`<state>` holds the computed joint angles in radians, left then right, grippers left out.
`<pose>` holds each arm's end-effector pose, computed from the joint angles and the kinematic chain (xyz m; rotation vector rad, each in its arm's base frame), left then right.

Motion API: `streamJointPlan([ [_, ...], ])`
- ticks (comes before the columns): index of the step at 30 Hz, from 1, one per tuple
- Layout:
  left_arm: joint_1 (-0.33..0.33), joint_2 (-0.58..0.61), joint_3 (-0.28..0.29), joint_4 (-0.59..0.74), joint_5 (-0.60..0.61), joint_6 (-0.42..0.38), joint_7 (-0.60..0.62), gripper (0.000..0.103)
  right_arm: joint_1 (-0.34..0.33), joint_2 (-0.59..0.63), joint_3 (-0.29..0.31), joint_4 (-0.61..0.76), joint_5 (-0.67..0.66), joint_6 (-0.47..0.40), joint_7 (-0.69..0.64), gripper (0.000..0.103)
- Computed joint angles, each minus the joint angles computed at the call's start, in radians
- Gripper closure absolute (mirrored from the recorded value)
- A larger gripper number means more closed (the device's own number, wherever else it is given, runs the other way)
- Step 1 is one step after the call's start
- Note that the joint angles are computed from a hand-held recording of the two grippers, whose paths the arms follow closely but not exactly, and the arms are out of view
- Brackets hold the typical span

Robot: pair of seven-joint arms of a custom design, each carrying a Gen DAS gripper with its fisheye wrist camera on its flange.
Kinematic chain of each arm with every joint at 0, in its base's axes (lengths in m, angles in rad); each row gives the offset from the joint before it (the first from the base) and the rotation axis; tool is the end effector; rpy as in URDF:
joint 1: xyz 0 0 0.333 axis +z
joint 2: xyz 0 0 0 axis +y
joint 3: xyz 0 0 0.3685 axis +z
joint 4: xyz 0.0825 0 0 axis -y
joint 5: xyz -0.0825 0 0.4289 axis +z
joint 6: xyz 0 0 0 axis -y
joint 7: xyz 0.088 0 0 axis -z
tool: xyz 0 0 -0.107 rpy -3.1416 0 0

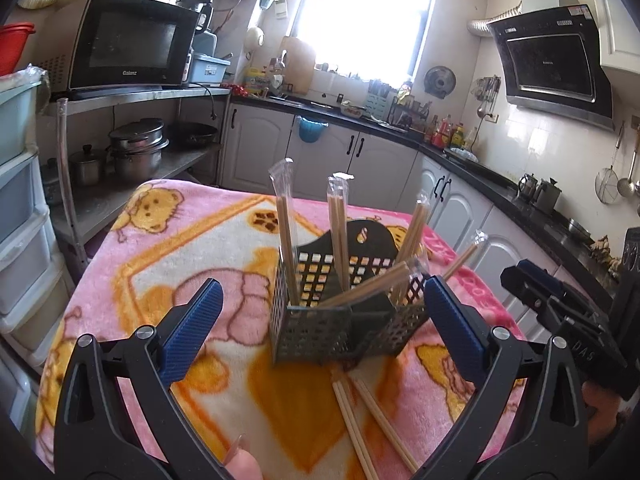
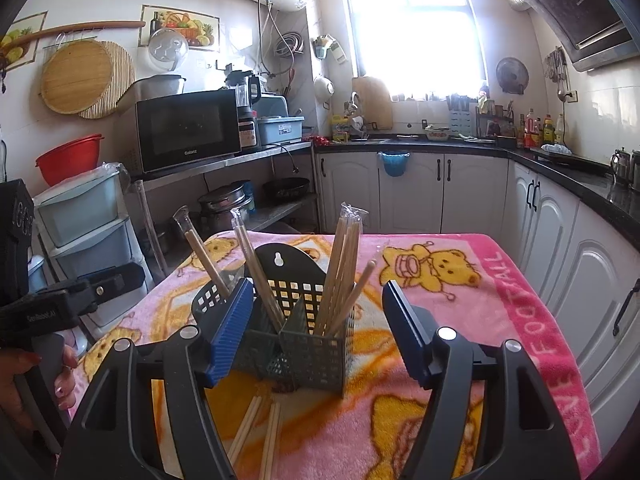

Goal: Organize utensils
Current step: 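Withdraw both open tools from the caddy and lower them toward the loose chopsticks, then close the left tool on a chopstick while the right tool grasps another chopstick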

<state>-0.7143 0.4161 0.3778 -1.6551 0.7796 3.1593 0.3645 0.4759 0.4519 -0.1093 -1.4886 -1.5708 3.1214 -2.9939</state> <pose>0.6755 -0.3572 0.5173 -1.5995 1.6644 -1.2604 0.6772 0.3699 0.5086 -1.5892 1.2361 -0.7498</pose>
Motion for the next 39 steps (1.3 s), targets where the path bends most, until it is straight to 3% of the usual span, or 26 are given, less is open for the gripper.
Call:
streamJointPlan([
  [7,0.016,-0.014,-0.043,-0.027,0.008,-0.024,0.021,0.01,-0.024,-0.033,0.028,-0.045,-0.061,-0.007,0.057,0.038],
  [9,0.044,-0.018,-0.085,-0.035,0.004,-0.035,0.039,0.01,-0.038,-0.041,0.045,-0.062,-0.046,-0.007,0.038,0.038],
  [12,0.104,-0.02,-0.174,-0.047,-0.028,-0.066,0.099,0.01,-0.048,-0.051,0.054,-0.091,0.024,-0.005,-0.041,0.038],
  [18,0.163,-0.025,-0.268,-0.075,-0.061,-0.104,0.168,0.01,-0.028,-0.061,0.024,-0.14,0.17,0.019,-0.201,0.038],
  [24,0.201,-0.021,-0.336,-0.097,-0.116,-0.145,0.241,0.01,-0.042,-0.06,0.043,-0.191,0.352,0.025,-0.399,0.038],
  [31,0.247,-0.011,-0.414,-0.111,-0.214,-0.193,0.349,0.01,-0.158,-0.039,0.201,-0.238,0.639,-0.006,-0.754,0.038],
  [36,0.284,0.005,-0.467,-0.115,-0.31,-0.208,0.444,0.012,-0.3,0.01,0.393,-0.231,0.858,-0.057,-1.011,0.038],
  [39,0.329,0.026,-0.532,-0.104,-0.406,-0.221,0.549,0.022,-0.381,0.062,0.514,-0.196,0.98,-0.117,-1.16,0.043],
])
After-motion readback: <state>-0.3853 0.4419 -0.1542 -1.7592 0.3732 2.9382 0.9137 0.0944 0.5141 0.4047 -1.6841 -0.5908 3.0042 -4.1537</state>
